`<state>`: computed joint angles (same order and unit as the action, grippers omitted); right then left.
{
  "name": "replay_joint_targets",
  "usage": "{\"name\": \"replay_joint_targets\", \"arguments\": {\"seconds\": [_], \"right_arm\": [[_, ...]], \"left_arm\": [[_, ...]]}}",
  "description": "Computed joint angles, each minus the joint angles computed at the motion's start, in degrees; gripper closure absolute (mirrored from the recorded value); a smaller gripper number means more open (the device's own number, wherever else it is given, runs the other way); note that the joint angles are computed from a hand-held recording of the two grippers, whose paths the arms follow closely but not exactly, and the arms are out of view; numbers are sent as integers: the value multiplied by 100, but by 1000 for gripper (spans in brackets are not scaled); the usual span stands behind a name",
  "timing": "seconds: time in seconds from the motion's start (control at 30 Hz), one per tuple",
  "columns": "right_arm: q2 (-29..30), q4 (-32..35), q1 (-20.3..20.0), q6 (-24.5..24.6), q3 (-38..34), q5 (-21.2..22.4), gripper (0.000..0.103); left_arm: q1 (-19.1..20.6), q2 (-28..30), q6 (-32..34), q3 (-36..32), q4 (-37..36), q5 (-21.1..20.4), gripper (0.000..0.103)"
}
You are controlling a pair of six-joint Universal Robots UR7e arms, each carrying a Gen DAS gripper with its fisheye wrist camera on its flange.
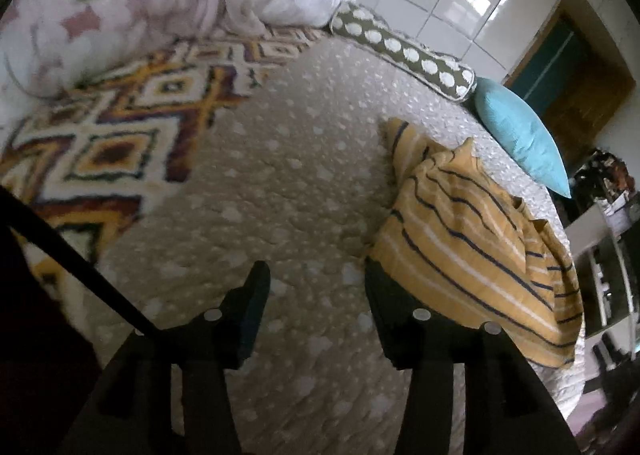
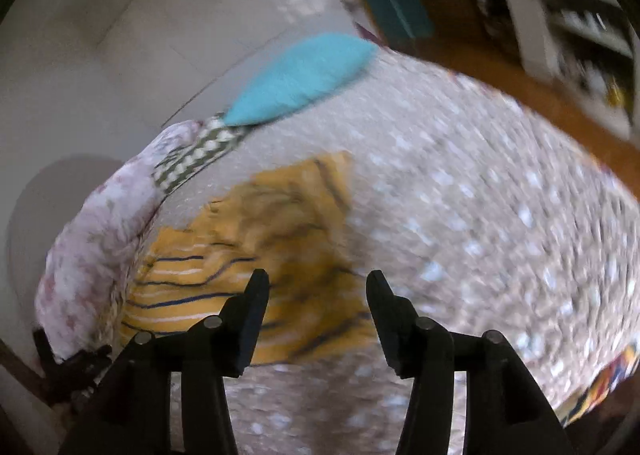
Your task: Fold small clothes
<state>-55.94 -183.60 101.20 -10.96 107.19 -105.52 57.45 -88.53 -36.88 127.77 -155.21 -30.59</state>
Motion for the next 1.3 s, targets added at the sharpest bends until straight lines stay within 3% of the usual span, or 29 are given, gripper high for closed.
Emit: {"name": "replay_joint_targets", "arguments": {"seconds": [0.07, 0.17, 0.23, 0.33, 0.43, 0.53, 0.6, 0.73, 0.87, 0.93, 1.07, 1.2, 1.3], "right_arm": [[173, 310, 222, -329, -225, 68, 50], [776, 863, 543, -698, -1011, -314, 59], [1220, 1168, 598, -870, -1621, -497, 59], [2094, 1567, 546, -1012, -2886, -1188, 59], [2782, 2581, 376, -556, -4145, -1912, 61], [3178, 2306, 362, -516, -4792, -2709, 61], [3103, 2178, 438, -457, -4713, -2666, 59], [2530, 2279, 711, -620, -3780, -1371, 56], [2279, 2339, 1178, -1829, -2812, -490, 40], [2318, 2235, 1384, -2461, -2463, -370, 38], [2664, 1589, 1723, -3691, -2030, -657, 38], [3427, 406, 1954, -4700, -2150, -1439, 38], [3871, 260, 2033, -4684, -2601, -1763, 43]], "left_arm": [[-155, -84, 92, 107, -39, 195, 47], [-420, -129, 321, 264, -212, 630, 35], [-546, -145, 394, 336, -223, 925, 33], [-631, -326, 330, 445, -64, 1075, 31], [-571, -603, 168, 541, 18, 1005, 29], [-472, -792, 5, 608, 40, 1016, 29], [-401, -810, -5, 623, -26, 1046, 28], [-248, -807, 79, 584, -162, 935, 28], [-224, -888, 182, 634, -359, 823, 28], [-245, -951, 170, 670, -358, 883, 28], [-267, -1088, 111, 759, -444, 994, 28], [-234, -1212, 75, 810, -481, 905, 28], [-256, -1261, 115, 853, -560, 917, 28]]}}
